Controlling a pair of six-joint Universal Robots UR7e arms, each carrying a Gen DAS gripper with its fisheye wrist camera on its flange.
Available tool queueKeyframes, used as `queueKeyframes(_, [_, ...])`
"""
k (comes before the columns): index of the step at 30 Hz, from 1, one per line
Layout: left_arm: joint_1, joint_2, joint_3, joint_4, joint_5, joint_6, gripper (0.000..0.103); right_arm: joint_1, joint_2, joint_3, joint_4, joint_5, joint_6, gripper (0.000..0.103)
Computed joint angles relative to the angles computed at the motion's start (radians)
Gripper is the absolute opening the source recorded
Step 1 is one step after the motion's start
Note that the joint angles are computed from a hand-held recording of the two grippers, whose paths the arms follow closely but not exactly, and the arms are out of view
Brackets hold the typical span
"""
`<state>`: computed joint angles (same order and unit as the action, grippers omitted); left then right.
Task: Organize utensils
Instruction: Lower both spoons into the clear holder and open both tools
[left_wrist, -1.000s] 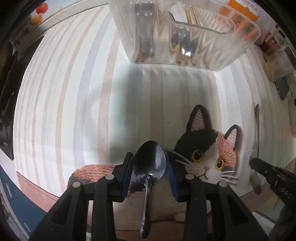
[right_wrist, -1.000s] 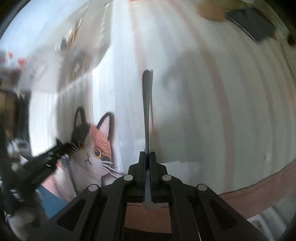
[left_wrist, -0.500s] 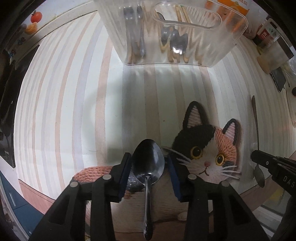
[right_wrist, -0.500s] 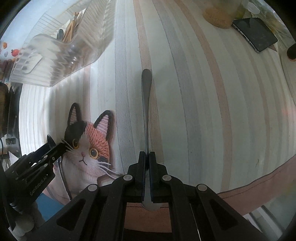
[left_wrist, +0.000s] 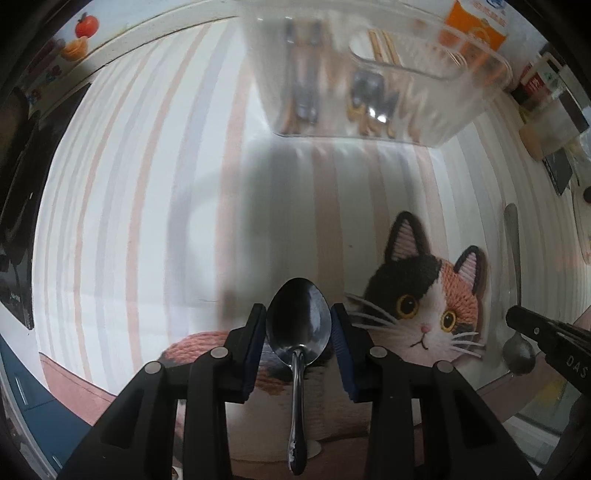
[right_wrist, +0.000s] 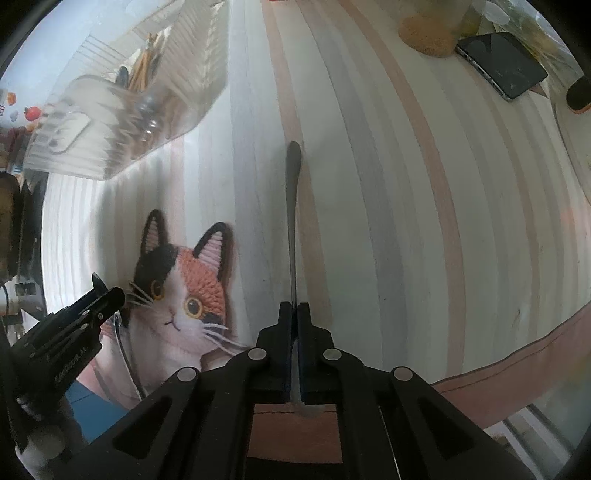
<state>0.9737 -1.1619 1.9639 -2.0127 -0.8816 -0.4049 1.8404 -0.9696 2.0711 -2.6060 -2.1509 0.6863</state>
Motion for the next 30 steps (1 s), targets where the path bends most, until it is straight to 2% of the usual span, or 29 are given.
queueKeyframes(7, [0.006, -0.06, -0.013, 0.026, 0.016, -0.012, 0.032, 0.029, -0.006, -0.016, -0.028, 0.0, -0.027, 0.001])
queueKeyframes(13, [0.009, -0.117, -0.039, 0.061, 0.031, -0.03, 0.032, 0.053, -0.025, -0.026, -0.05, 0.03, -0.045, 0.001])
queueKeyframes(20, [-0.02, -0.175, -0.068, 0.116, 0.056, -0.07, 0.032, 0.088, -0.044, -0.062, -0.091, 0.045, -0.071, 0.001])
queueKeyframes(24, [-0.041, -0.176, -0.111, 0.105, 0.061, -0.064, 0.032, 0.102, -0.053, -0.096, -0.111, 0.05, -0.099, 0.001])
queueKeyframes(30, [-0.079, -0.131, -0.208, 0.039, 0.05, 0.004, 0.032, 0.117, -0.063, -0.179, -0.122, 0.052, -0.152, 0.001])
